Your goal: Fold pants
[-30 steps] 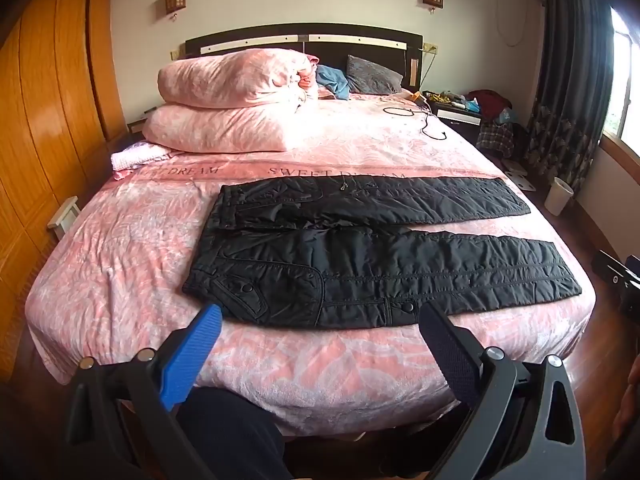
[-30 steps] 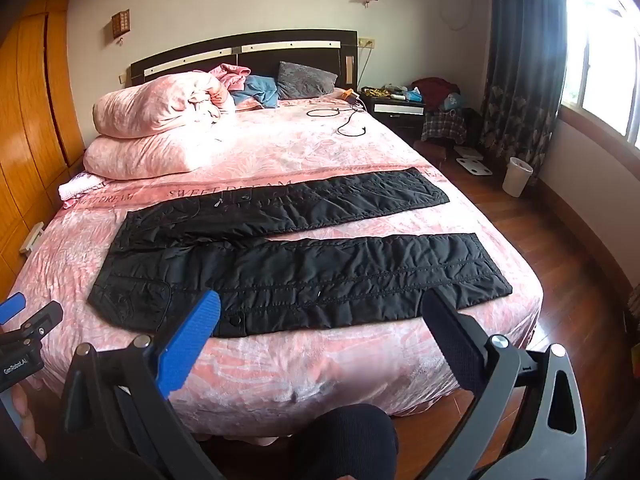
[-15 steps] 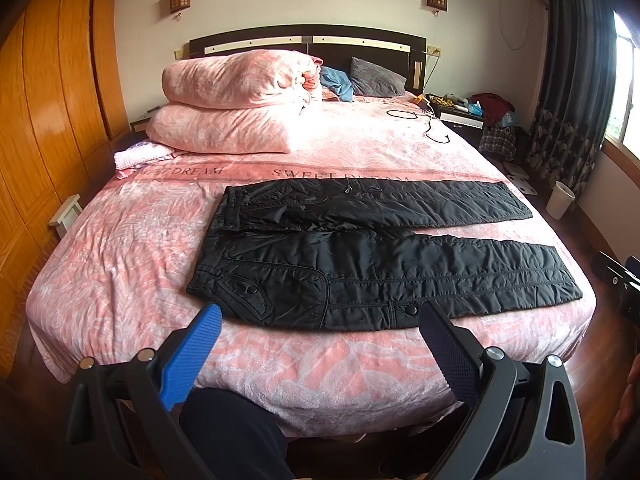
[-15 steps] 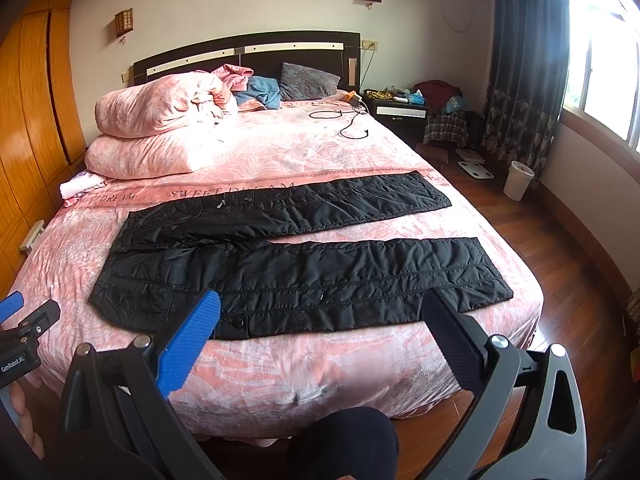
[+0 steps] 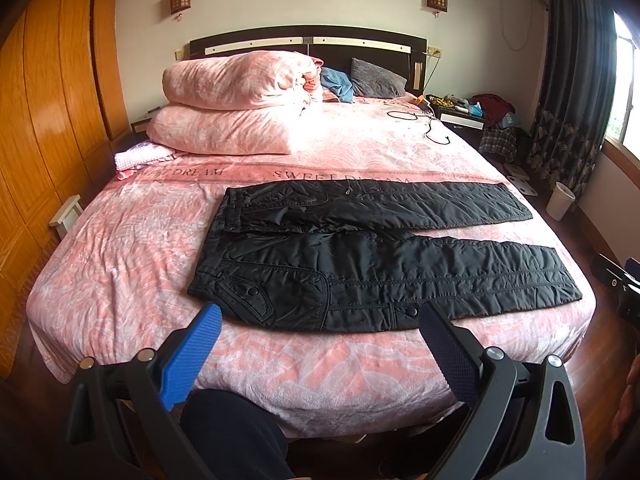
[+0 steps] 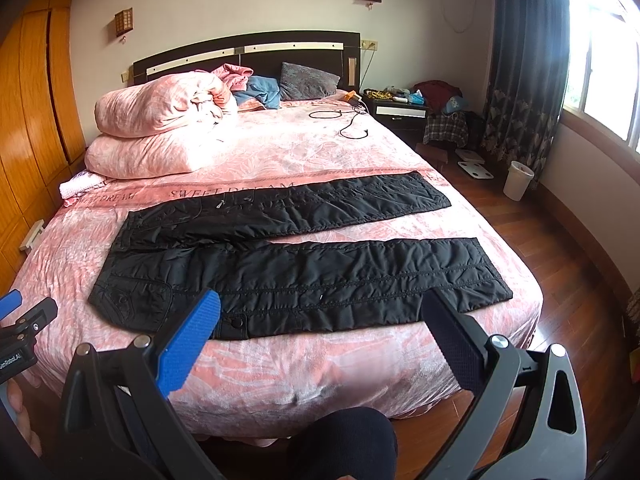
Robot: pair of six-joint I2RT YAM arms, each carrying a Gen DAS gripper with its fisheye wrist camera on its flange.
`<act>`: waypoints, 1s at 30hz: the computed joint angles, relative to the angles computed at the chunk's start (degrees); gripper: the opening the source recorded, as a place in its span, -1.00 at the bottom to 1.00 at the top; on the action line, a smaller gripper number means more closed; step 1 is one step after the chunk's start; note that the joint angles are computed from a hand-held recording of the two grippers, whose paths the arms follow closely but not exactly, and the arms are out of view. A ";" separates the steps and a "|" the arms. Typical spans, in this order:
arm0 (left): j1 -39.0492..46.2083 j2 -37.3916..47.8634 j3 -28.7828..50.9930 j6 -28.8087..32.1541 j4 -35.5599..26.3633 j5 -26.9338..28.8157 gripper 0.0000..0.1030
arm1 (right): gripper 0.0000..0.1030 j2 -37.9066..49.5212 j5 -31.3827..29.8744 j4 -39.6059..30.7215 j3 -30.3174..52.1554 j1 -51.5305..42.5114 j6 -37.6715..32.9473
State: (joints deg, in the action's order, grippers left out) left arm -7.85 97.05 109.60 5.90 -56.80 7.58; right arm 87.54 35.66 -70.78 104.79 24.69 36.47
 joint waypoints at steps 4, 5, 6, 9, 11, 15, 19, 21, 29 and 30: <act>-0.08 0.05 0.13 0.01 -0.12 -0.11 0.93 | 0.96 -0.03 0.01 -0.16 0.07 0.04 0.08; -0.07 -0.02 0.02 -0.03 0.01 -0.08 0.93 | 0.96 -0.06 0.09 -0.16 0.02 0.08 0.05; 0.08 0.07 0.08 0.11 0.01 0.01 0.93 | 0.96 -0.10 0.08 -0.17 -0.02 0.06 0.05; 0.03 0.04 0.03 0.01 0.06 -0.06 0.93 | 0.96 -0.18 -0.18 -0.01 0.03 -0.39 -0.30; -0.11 0.00 0.10 -0.06 -0.08 -0.14 0.93 | 0.96 -0.07 -0.15 -0.13 0.20 -0.29 -0.30; -0.09 -0.03 0.04 -0.13 0.02 -0.14 0.93 | 0.96 -0.05 -0.16 -0.15 0.17 -0.33 -0.19; -0.07 -0.03 0.03 0.00 0.01 -0.12 0.93 | 0.96 -0.35 -0.26 0.03 -0.18 -0.55 -0.43; -0.05 -0.01 0.05 -0.09 0.01 -0.06 0.93 | 0.96 -0.31 -0.39 0.17 -0.18 -0.57 -0.48; -0.07 -0.11 -0.10 -0.04 0.11 -0.06 0.93 | 0.96 -0.76 -0.40 0.74 -1.28 -0.59 -0.46; -0.10 -0.11 -0.09 -0.04 0.09 -0.17 0.93 | 0.96 -0.74 -0.44 0.73 -1.24 -0.60 -0.48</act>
State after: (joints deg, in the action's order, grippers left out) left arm -7.94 96.94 109.51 5.86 -56.71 7.41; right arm 86.80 35.22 -70.05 103.54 24.09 35.99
